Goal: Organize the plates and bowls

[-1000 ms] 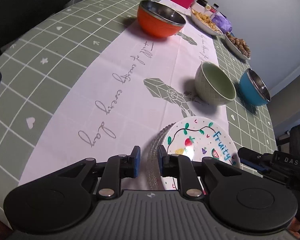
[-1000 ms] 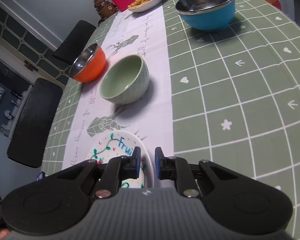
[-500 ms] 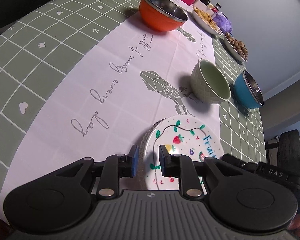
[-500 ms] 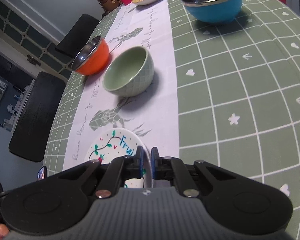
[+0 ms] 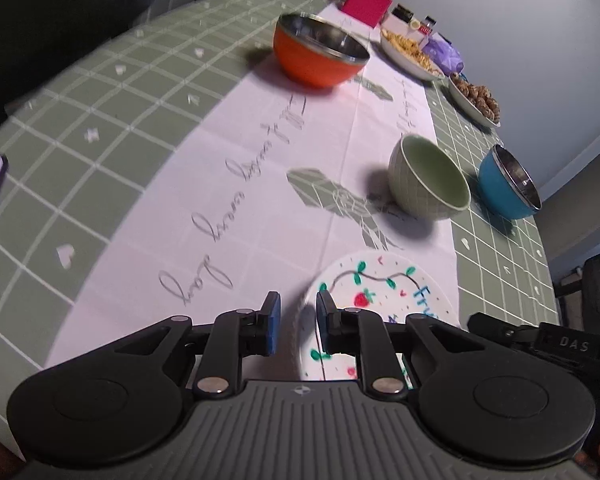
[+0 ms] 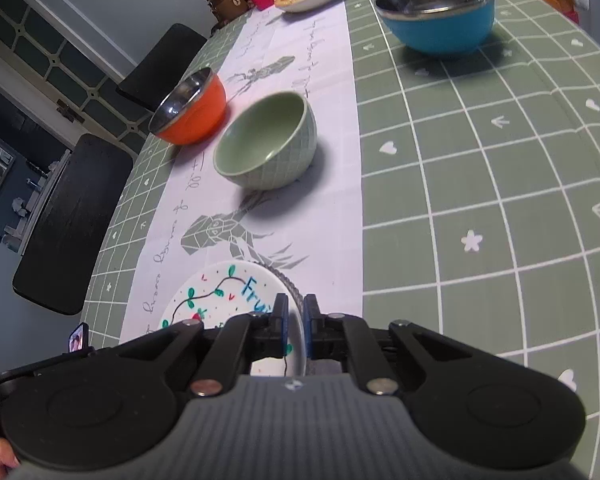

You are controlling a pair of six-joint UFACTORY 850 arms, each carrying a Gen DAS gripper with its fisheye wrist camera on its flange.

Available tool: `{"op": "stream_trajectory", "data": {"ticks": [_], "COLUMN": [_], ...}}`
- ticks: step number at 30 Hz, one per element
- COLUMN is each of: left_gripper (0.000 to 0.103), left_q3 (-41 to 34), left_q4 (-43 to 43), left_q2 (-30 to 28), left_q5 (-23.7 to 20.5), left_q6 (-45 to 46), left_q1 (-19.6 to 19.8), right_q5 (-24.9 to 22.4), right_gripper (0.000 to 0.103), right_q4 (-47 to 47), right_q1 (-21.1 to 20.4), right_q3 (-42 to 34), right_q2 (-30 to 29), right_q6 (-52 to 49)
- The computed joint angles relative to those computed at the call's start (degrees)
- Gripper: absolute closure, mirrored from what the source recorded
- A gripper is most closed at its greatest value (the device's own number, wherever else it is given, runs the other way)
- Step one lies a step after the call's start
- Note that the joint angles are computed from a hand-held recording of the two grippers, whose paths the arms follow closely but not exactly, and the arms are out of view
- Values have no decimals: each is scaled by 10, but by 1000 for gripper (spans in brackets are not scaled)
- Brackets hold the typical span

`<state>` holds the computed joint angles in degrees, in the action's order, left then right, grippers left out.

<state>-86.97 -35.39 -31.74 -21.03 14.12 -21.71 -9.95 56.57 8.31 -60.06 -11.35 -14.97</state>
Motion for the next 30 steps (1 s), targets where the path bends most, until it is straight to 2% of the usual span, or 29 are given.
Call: {"op": "stream_trajectory", "data": {"ticks": [4,9,14,17,18,19,22,25,28,30], "left_gripper": [82,82,82,82,82,82,82,82,82,82], "left_q3": [4,-10,-50,-102,-122,-139,-187,-249,-317,-367], "left_q4": [19,-8,34,92,110,118,155,166,188,194], "left_q2": [6,7,0,-22,-31,-38,-62,-96,-138,-172], "left_q5": [30,25,5,-35,-46,-52,-58,-79,-103,-111], "left_q6": [6,59,68,50,42,44,40,43,5,-8], "left_q1": [-7,-15,-22,-19,-16,-13,-5,9,21,26], "right_q5": [16,9,0,-8,-13,-17,-31,-57,-78,-96], "right_gripper": [89,87,86,84,81,77,77,77,77,76], "right_q4": [-36,-121,-271,-365,-392,-412,-463,-463,-429,-458], "right_q1": [5,12,21,27,29,31,35,34,27,28], "right_q3": [-2,-24,-66,-101,-114,-127,-171,-224,-278,-321], "right_q2": [3,-5,-16,-28,-33,-38,-61,-93,-130,-161], "right_q6": [24,87,195,263,281,292,322,320,308,337]}}
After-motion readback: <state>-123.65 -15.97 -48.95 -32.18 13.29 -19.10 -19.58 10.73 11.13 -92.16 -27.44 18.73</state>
